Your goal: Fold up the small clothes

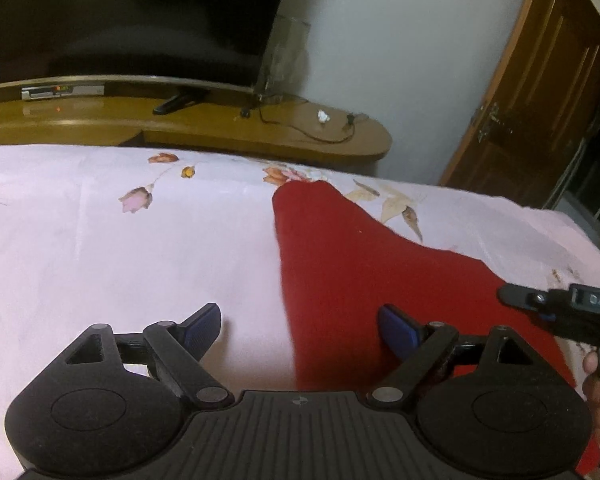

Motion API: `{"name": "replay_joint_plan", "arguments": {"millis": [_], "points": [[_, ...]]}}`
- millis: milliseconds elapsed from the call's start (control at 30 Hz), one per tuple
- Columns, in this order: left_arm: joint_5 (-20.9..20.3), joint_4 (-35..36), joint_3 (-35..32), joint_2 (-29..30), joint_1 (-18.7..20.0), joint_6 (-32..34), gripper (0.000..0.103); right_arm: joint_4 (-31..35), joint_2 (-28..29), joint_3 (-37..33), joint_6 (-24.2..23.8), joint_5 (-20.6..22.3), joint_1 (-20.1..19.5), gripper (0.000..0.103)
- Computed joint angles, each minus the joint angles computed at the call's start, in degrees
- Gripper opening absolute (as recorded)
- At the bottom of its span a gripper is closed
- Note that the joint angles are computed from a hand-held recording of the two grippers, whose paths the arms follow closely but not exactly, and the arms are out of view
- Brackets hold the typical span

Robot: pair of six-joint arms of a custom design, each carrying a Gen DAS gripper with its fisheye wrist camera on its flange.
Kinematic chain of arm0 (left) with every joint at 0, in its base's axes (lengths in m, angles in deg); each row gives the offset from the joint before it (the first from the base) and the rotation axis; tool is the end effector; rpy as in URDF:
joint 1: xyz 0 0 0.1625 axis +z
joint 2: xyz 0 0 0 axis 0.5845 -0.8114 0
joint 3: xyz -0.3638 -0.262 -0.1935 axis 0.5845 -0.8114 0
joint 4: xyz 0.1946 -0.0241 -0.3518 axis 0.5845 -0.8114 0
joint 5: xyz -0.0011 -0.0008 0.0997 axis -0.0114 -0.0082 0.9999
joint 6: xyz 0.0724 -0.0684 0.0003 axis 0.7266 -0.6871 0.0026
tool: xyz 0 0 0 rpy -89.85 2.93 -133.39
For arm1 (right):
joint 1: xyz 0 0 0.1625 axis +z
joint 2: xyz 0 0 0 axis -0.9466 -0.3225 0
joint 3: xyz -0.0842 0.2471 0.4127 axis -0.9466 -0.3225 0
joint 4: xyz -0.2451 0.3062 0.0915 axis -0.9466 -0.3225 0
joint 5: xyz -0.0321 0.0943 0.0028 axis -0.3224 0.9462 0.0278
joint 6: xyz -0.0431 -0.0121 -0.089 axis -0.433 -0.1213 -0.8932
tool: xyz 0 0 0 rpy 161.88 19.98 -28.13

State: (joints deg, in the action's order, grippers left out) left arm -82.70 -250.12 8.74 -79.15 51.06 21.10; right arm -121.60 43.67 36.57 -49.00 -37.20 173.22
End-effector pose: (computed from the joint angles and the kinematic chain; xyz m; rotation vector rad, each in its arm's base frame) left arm 0.1256 -0.7023 0.3279 0.3891 2.4633 -1.0657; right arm 0.2722 -0.7253 -0.0711 0.3120 -2.7852 1.1160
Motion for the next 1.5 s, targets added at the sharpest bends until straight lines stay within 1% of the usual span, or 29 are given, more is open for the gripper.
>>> {"name": "replay_joint_plan", "arguments": {"millis": [33,67,133,167,233,300,333,400,433,467,533,667,733,800,833,867,900,933,967,1000,1033,1067,1133,1167,1200,1267,1367,1433,1500], "points": [[0.6,0.4,-0.5,0.4,0.0,0.1,0.086,-0.5,0.4,-0.3,-0.6,0.1,-0.1,0.024],[1.0,0.6,-0.9,0.7,-0.1,0.2,0.086,-1.6,1.1,-1.0,-2.6,-0.2,0.1,0.009],[1.7,-0.1,-1.2,1.4,-0.5,0.8,0.086,-7.2,2.9,-2.2,-9.8,-3.2,1.1,0.009],[2.7,-0.7,-1.5,1.9,-0.8,1.8,0.086,-8.9,3.3,-2.1,-12.0,-3.9,1.4,0.008],[3.6,-0.5,-2.4,3.3,-1.2,2.6,0.086,-9.2,4.7,-4.0,-15.9,-8.3,2.0,0.008],[3.3,-0.8,-2.9,4.3,-1.3,3.4,0.090,-5.4,5.6,-6.0,-15.2,-12.4,1.8,0.008],[3.9,-1.2,-3.0,4.6,-1.4,2.9,0.093,-5.3,6.0,-6.3,-15.1,-12.7,1.4,0.008],[3.2,-0.6,-2.9,4.2,-1.2,1.9,0.093,-4.9,5.5,-5.7,-14.2,-12.8,1.4,0.010],[2.6,-0.7,-2.4,3.7,-1.1,2.2,0.093,-3.9,5.1,-5.5,-13.8,-13.1,1.7,0.015],[2.2,-0.8,-1.8,2.9,-1.0,1.8,0.092,-4.2,4.6,-4.8,-13.6,-13.3,1.9,0.023],[-0.4,-1.4,0.5,0.7,-0.5,1.3,0.092,-8.3,3.2,-1.7,-14.7,-13.1,2.6,0.028],[-3.3,-3.0,5.6,-2.9,0.0,1.2,0.092,-14.6,0.3,6.0,-16.5,-10.3,4.3,0.028],[-2.1,-3.4,6.7,-2.8,-0.3,2.0,0.092,-15.6,-0.1,8.7,-19.2,-9.4,5.5,0.028],[1.4,-3.0,6.5,-1.8,-0.9,2.6,0.093,-15.6,0.9,9.2,-23.3,-10.2,6.5,0.027],[1.1,-3.2,6.3,-1.4,-0.7,2.4,0.093,-14.6,1.9,8.3,-26.0,-12.1,7.0,0.024],[0.0,-2.2,5.9,-1.5,-0.2,1.1,0.093,-13.3,3.4,6.3,-28.6,-16.5,7.5,0.015],[0.0,-1.8,6.0,-1.8,-0.1,-0.1,0.093,-13.4,4.6,4.8,-30.0,-19.2,7.4,0.015],[0.3,-2.1,6.5,-2.2,-0.2,0.0,0.093,-15.3,5.0,4.6,-29.0,-19.6,7.0,0.015],[0.8,-3.3,7.5,-2.8,-0.5,1.0,0.092,-14.9,4.8,4.3,-27.2,-20.8,6.9,0.015],[0.9,-4.6,8.9,-3.7,-0.9,2.4,0.092,-14.0,4.1,4.7,-25.6,-20.6,6.8,0.015],[0.8,-5.2,10.2,-4.8,-1.1,3.5,0.092,-14.2,3.6,5.0,-24.8,-21.1,7.1,0.018],[0.1,-5.8,11.6,-6.0,-1.2,4.3,0.092,-15.4,3.3,5.5,-25.2,-21.7,7.6,0.022],[-1.9,-6.7,14.5,-8.1,-1.0,3.9,0.092,-17.8,2.0,8.4,-25.9,-20.1,8.1,0.023],[-2.5,-6.5,15.7,-8.9,-1.1,3.6,0.092,-18.4,1.2,10.1,-25.6,-19.4,8.4,0.028],[-2.6,-7.3,16.9,-9.2,-1.3,4.1,0.092,-18.6,0.7,11.5,-25.5,-18.5,8.8,0.031],[-1.3,-9.3,18.8,-8.9,-1.9,5.2,0.092,-20.4,0.5,13.9,-26.3,-17.0,9.6,0.031],[1.2,-11.1,20.3,-8.0,-2.4,5.3,0.092,-18.8,2.0,13.9,-28.8,-15.6,10.3,0.032],[2.9,-12.5,21.2,-8.1,-2.3,6.0,0.092,-16.8,3.1,13.0,-30.8,-17.2,10.7,0.032],[2.5,-12.0,21.6,-9.1,-1.4,5.8,0.093,-16.0,4.2,11.6,-32.1,-21.3,10.9,0.030]]}}
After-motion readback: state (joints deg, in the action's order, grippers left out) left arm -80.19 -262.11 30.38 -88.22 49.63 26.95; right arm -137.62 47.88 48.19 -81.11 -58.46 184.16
